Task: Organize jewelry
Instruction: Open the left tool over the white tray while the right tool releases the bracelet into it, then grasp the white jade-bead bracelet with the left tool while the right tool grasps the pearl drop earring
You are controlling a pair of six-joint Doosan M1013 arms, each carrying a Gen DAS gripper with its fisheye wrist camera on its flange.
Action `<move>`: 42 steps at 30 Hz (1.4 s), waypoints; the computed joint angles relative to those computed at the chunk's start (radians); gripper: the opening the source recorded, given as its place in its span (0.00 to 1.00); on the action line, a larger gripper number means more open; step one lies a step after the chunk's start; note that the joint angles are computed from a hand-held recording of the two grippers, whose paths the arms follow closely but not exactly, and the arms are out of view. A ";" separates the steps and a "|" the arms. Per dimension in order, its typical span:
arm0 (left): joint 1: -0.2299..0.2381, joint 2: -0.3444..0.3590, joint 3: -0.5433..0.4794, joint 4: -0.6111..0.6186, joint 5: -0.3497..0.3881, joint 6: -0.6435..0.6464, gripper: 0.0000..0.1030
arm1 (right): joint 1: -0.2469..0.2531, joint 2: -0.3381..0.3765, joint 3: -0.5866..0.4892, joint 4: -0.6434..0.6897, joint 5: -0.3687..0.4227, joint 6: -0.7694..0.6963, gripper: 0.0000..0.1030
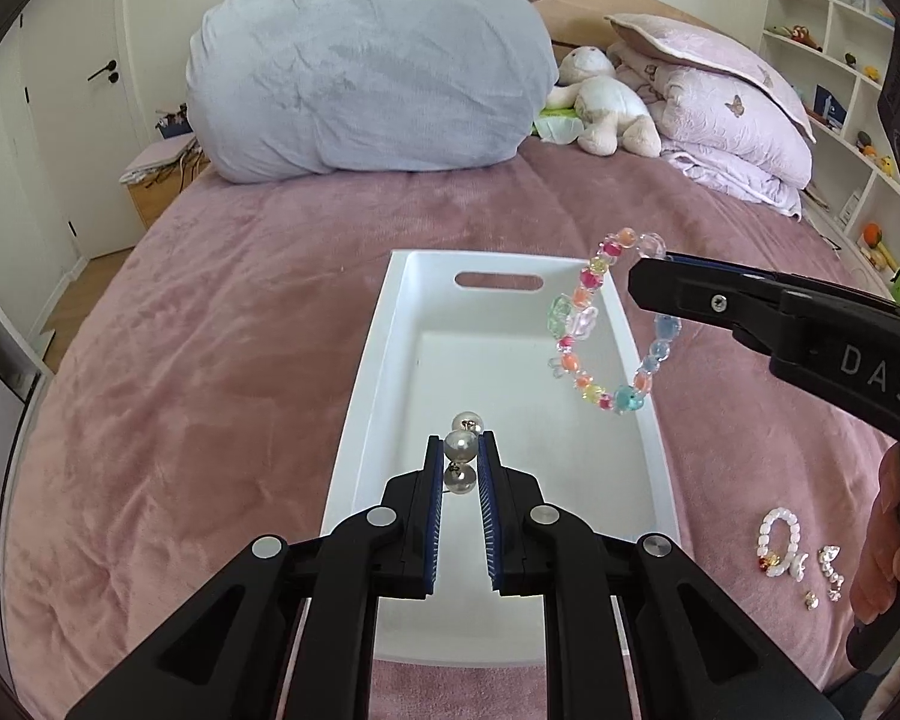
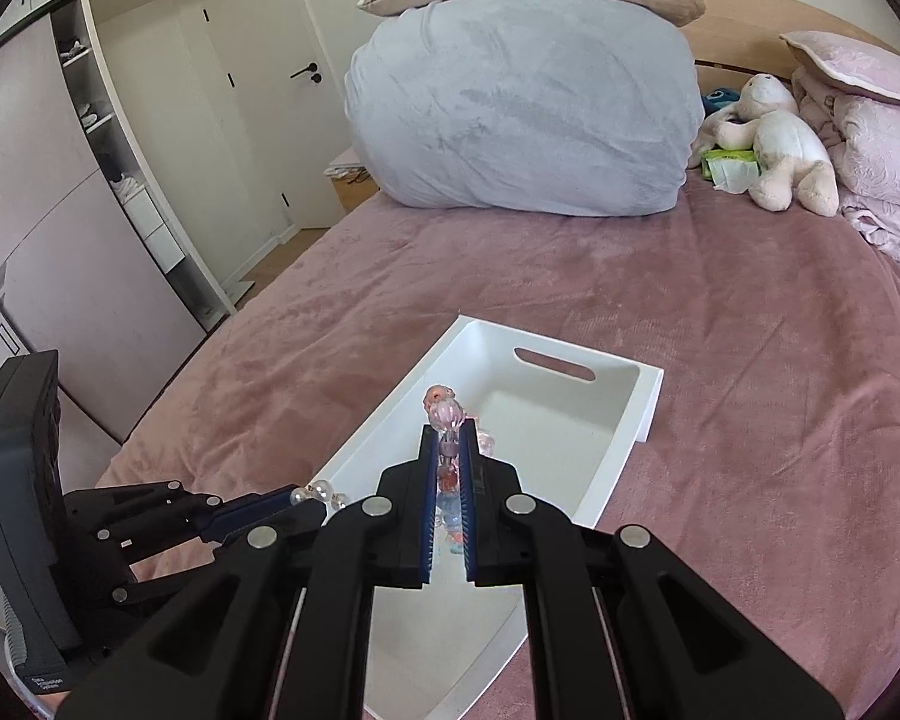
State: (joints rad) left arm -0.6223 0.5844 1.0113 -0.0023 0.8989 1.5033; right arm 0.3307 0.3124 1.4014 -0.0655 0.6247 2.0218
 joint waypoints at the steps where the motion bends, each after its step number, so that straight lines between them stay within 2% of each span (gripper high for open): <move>1: 0.002 0.003 -0.001 -0.011 0.001 0.008 0.16 | -0.001 0.002 0.000 0.007 0.001 -0.002 0.07; 14: -0.002 0.020 -0.012 0.000 0.024 -0.007 0.16 | -0.002 0.030 -0.022 0.010 0.048 -0.028 0.09; 18: -0.002 0.022 -0.018 0.017 0.028 -0.036 0.30 | -0.003 0.027 -0.020 0.009 0.051 -0.031 0.11; 21: -0.005 0.022 -0.021 0.026 0.035 -0.032 0.32 | -0.003 0.023 -0.021 -0.009 0.061 -0.030 0.12; 23: -0.008 0.019 -0.020 0.036 0.034 -0.032 0.33 | -0.001 0.017 -0.019 -0.033 0.068 -0.015 0.23; 24: -0.010 0.016 -0.018 0.038 0.031 -0.033 0.35 | 0.000 0.012 -0.016 -0.047 0.066 -0.006 0.37; 25: -0.011 0.012 -0.016 0.035 0.026 -0.031 0.36 | 0.004 0.003 -0.009 -0.079 0.064 0.013 0.44; 29: -0.020 -0.004 -0.013 0.019 0.012 -0.010 0.40 | 0.013 -0.042 0.021 -0.159 0.069 0.035 0.44; 31: -0.028 -0.014 -0.010 0.009 0.001 0.009 0.44 | 0.016 -0.075 0.047 -0.200 0.070 0.056 0.50; 33: -0.039 -0.026 -0.005 0.007 -0.014 0.027 0.45 | 0.019 -0.102 0.066 -0.241 0.072 0.080 0.52; 35: -0.049 -0.040 0.000 -0.005 -0.029 0.051 0.52 | 0.022 -0.139 0.094 -0.290 0.083 0.108 0.55; 37: -0.063 -0.056 0.009 -0.008 -0.051 0.072 0.59 | 0.027 -0.175 0.124 -0.353 0.101 0.149 0.63; 41: -0.090 -0.078 0.023 -0.043 -0.072 0.125 0.70 | 0.028 -0.242 0.185 -0.413 0.159 0.177 0.66; 42: -0.100 -0.080 0.025 -0.061 -0.073 0.149 0.72 | 0.029 -0.259 0.203 -0.432 0.177 0.189 0.70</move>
